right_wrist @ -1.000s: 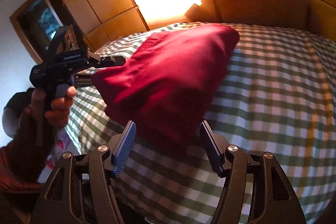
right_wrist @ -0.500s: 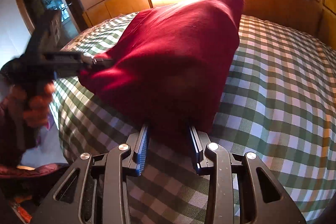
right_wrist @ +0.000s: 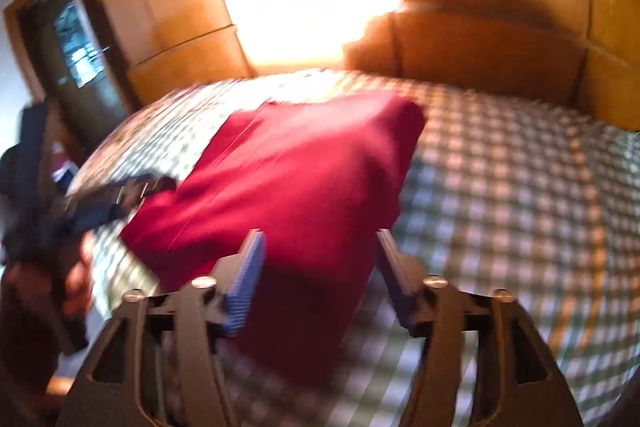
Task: Fold small clothes
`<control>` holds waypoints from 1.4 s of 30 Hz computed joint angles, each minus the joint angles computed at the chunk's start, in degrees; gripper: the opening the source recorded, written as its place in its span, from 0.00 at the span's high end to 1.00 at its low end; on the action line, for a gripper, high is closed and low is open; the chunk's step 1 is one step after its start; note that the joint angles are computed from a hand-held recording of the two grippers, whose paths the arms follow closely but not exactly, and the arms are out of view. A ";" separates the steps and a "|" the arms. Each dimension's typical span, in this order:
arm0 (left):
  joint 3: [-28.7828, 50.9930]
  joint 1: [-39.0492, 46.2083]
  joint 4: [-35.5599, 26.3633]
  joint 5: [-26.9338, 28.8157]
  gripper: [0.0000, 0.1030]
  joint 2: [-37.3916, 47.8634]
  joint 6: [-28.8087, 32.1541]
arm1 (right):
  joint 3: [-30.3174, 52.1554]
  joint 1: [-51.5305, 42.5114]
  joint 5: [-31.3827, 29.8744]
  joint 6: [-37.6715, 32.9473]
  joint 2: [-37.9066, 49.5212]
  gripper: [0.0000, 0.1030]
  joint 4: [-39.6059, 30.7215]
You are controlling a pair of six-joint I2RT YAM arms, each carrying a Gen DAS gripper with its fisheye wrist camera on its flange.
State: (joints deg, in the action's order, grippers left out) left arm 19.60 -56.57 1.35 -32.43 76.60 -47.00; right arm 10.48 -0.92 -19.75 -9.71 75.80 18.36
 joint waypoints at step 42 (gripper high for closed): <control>-3.07 22.11 22.64 24.32 0.42 15.95 10.80 | 9.74 -11.24 -12.30 7.77 24.05 0.13 6.89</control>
State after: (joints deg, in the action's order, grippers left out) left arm 16.54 -34.46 23.98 -8.11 92.55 -36.20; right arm 20.22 -12.16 -32.05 -1.93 99.85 25.25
